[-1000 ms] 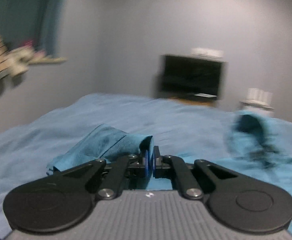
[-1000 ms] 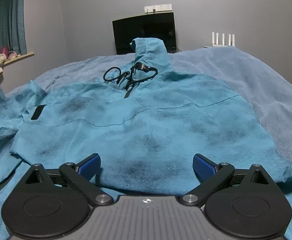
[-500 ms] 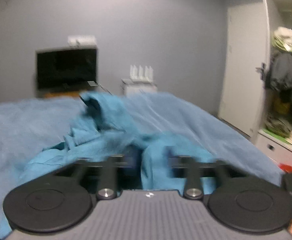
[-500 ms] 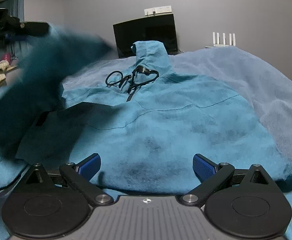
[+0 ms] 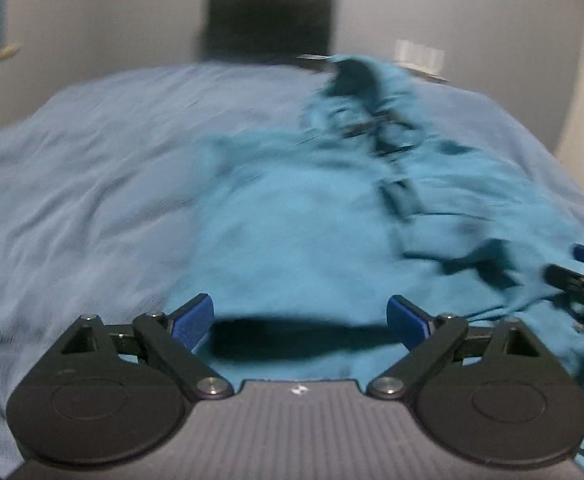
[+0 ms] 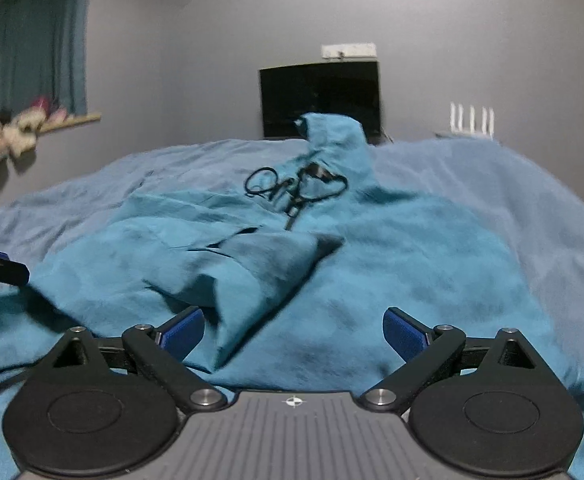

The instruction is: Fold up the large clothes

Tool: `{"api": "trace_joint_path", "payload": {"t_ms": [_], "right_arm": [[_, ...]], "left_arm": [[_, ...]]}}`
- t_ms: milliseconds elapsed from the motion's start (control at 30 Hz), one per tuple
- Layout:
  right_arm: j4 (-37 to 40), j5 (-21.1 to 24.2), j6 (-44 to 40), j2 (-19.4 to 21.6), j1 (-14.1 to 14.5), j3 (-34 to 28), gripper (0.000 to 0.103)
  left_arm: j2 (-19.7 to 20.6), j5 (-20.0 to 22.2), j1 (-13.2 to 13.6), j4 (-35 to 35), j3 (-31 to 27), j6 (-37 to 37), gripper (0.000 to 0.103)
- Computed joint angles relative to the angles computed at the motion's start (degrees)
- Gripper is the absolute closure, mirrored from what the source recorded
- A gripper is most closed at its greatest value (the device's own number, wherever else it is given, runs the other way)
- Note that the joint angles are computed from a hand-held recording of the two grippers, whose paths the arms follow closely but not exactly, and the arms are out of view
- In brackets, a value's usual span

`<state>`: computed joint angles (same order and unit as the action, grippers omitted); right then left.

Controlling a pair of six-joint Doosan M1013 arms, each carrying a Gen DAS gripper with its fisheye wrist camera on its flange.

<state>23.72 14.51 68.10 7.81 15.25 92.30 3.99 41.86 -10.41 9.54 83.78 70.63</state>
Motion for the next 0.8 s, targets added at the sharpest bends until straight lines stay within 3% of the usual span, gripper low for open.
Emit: {"api": "trace_joint_path", "payload": {"t_ms": [100,167,267,467,533,567,667,800], "right_arm": [[-16.31,0.13,10.28,0.26,2.52,-1.44,0.008],[-29.18,2.67,17.94,1.36,4.63,-3.66,0.008],[-38.06,5.36,19.63,3.18,7.24,-6.33,0.015],[-49.78,16.12,18.22,9.04,11.95,-13.43,0.026],[-55.46,18.14,21.32,10.4,12.79,-14.66,0.066],[-58.49,18.94,24.03,10.7,13.03,-15.05,0.093],[-59.81,14.99,34.85,9.22,11.38,-14.13,0.096],[-65.13,12.2,59.6,5.62,8.05,-11.08,0.096]], "left_arm": [[-0.45,-0.63,1.45,-1.46,1.37,-0.18,0.009],[-0.26,-0.83,1.36,0.74,1.85,-0.39,0.009],[0.12,-0.05,0.39,5.57,1.93,-1.32,0.009],[0.4,0.45,1.24,1.37,2.47,1.22,0.009],[0.19,0.32,1.74,-0.03,2.61,1.56,0.009],[0.18,0.25,1.95,-0.56,2.65,1.62,0.009],[0.19,0.21,2.4,-2.07,2.66,2.12,0.009],[0.55,0.79,2.34,-1.79,2.33,2.06,0.009]]}}
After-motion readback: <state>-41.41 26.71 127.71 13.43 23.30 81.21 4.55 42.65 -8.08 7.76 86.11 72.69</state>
